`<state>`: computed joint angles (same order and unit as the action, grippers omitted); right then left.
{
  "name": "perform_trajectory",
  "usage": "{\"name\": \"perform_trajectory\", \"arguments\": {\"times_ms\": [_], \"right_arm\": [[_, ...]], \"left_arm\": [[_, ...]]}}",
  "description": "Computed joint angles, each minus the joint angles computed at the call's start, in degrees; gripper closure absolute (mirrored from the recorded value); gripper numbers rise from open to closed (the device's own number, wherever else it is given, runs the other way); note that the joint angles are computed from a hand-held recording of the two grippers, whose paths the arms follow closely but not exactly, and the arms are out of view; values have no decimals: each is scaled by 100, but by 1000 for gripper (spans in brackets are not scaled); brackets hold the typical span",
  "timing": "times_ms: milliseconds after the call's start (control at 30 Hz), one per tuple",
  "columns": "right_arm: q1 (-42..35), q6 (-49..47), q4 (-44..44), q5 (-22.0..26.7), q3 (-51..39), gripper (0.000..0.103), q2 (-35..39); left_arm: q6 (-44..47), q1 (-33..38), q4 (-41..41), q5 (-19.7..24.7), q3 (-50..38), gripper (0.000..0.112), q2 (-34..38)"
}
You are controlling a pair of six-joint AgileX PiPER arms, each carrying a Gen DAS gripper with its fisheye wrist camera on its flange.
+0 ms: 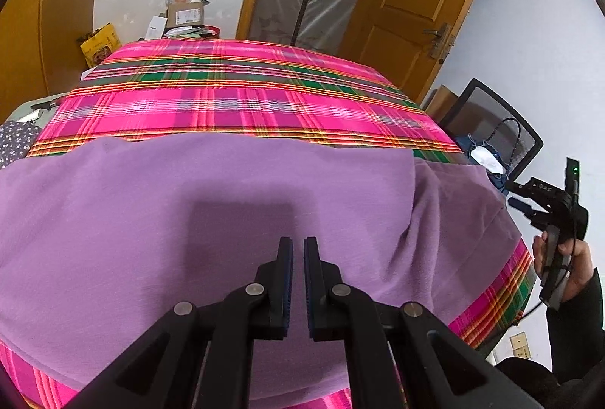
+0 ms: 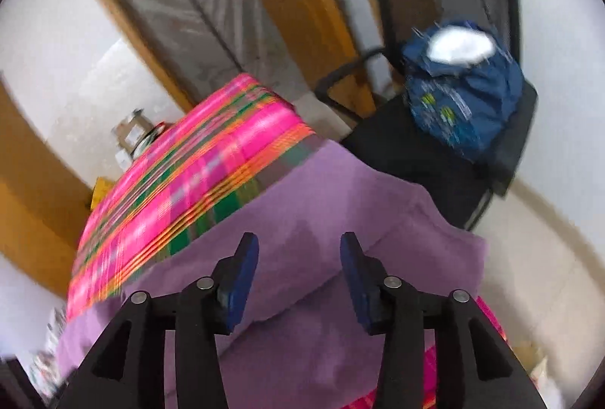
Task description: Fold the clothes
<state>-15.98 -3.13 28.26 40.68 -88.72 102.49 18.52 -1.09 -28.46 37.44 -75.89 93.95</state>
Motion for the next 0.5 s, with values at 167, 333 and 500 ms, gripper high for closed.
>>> {"name": "perform_trajectory", "arguments": {"times_ms": [167,333,500], "right_arm": [[-588,-351,1318,472,71,56,271],[-865,-800,2103,776,90,56,402],[-929,-860,2272,845,-82,66,575]], "left_arm": [[258,-265,-119,96,-193,108,4],[598,-780,-226,252,-590,108,248],[687,-1276,-147,429,-1103,108,648]]}}
